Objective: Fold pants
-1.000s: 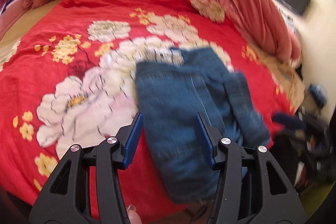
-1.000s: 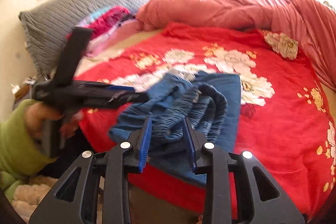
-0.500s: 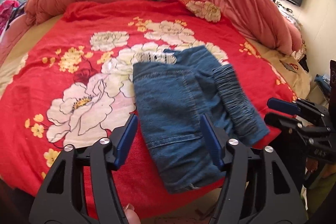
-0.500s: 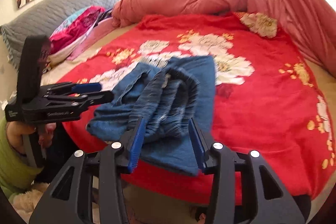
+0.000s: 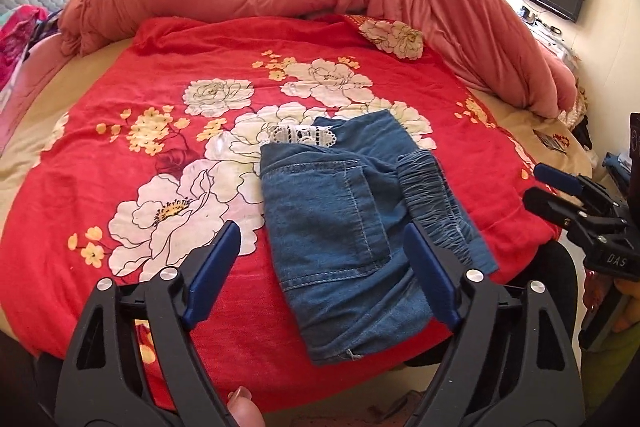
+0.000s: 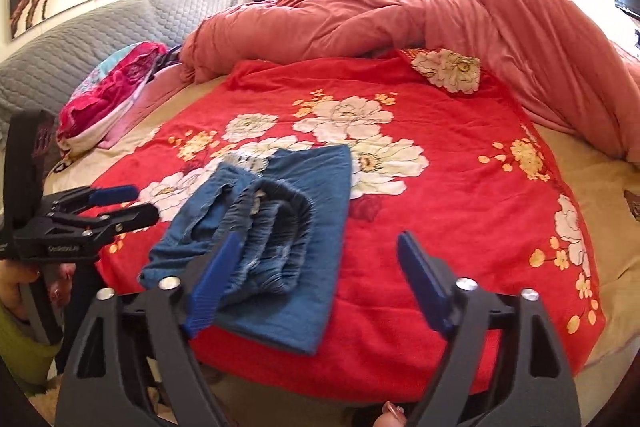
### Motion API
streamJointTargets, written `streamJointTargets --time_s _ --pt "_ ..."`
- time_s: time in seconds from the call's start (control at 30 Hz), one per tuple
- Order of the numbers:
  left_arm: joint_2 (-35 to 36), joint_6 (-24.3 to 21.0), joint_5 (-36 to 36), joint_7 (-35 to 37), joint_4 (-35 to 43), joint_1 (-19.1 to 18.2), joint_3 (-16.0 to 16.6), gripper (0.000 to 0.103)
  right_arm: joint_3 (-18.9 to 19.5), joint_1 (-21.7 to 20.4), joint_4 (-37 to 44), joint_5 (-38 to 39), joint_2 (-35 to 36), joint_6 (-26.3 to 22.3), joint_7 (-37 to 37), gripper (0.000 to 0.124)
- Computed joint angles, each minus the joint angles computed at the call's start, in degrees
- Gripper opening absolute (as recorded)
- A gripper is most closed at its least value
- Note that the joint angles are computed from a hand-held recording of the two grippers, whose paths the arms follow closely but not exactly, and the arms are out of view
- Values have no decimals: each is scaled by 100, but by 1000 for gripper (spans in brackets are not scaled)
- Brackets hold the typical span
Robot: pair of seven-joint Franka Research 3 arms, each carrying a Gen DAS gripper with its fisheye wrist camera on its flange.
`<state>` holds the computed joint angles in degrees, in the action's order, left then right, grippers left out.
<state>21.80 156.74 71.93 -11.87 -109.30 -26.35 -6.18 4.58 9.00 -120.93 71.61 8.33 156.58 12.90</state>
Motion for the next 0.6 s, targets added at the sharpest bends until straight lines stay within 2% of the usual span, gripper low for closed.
streamJointTargets --time_s 0.1,0.27,0.4,0.6 --pt "45 4 -55 -1 24 16 6 83 10 15 116 -63 123 114 119 89" --pt "132 -31 -215 88 79 12 24 87 61 5 269 -319 320 207 418 90" --pt "230 1 -404 198 132 26 47 88 101 -10 369 -636 487 223 731 95" --pt "376 80 -675 343 190 19 120 88 191 -87 509 -979 719 177 1059 95"
